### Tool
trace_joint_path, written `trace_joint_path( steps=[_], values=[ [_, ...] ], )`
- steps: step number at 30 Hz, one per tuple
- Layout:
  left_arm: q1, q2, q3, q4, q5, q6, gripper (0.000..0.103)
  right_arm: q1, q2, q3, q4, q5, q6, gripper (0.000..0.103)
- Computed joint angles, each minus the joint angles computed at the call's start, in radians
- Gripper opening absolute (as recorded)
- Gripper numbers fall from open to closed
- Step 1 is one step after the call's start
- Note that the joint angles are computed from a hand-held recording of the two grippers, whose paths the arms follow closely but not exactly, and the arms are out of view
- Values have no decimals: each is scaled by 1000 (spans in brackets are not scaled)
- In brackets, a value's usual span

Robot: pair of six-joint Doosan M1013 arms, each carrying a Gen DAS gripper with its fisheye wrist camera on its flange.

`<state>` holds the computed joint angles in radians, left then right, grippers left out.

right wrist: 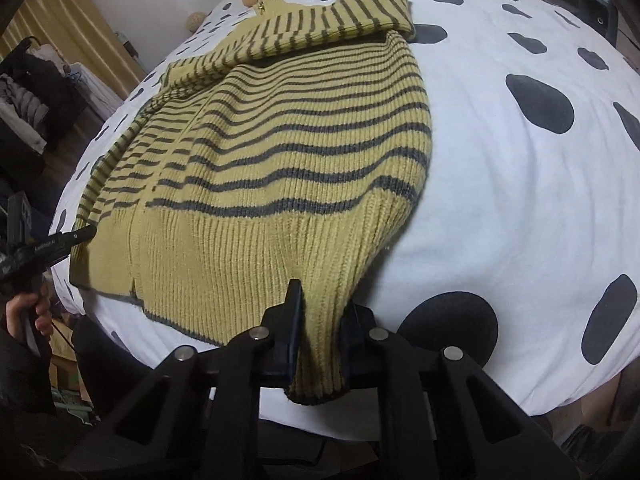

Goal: Fold large clothes

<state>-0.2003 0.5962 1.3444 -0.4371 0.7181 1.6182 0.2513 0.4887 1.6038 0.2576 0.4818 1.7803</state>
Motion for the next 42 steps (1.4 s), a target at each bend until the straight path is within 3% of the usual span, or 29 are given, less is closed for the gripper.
trace_joint_path(
  steps=[3,4,7,10,13,16,17,18,20,23,30,39,42],
  values=[
    [12,-1,-5,-16,-1,39,33,-19,-3,9,104,6,-67,18],
    [8,3,-19,31,0,24,44,-30,-4,15,171,5,-110,19],
    [3,24,-61,86,-21,31,74,-42,11,-11,211,10,-155,22],
    [20,71,-140,0,-1,89,77,-47,25,-44,186,-20,-152,22],
    [24,142,-251,12,95,46,79,-63,54,-97,215,-11,-180,25],
    [14,147,-258,53,106,24,75,-75,71,-122,273,25,-213,25],
    [14,141,-244,39,105,32,66,-77,67,-115,285,26,-216,15],
    [18,131,-223,0,107,48,61,-81,62,-101,344,27,-255,13],
    [23,114,-188,-39,99,49,39,-88,48,-69,416,26,-284,11],
    [43,85,-125,-152,105,85,22,-94,20,-19,492,24,-332,9],
    [38,19,-12,-160,67,107,9,-65,-19,37,367,20,-224,9],
    [54,-21,57,-225,64,177,8,-52,-44,76,437,12,-282,8],
    [72,-24,68,-319,79,230,8,-57,-53,92,506,-5,-332,8]
  ],
)
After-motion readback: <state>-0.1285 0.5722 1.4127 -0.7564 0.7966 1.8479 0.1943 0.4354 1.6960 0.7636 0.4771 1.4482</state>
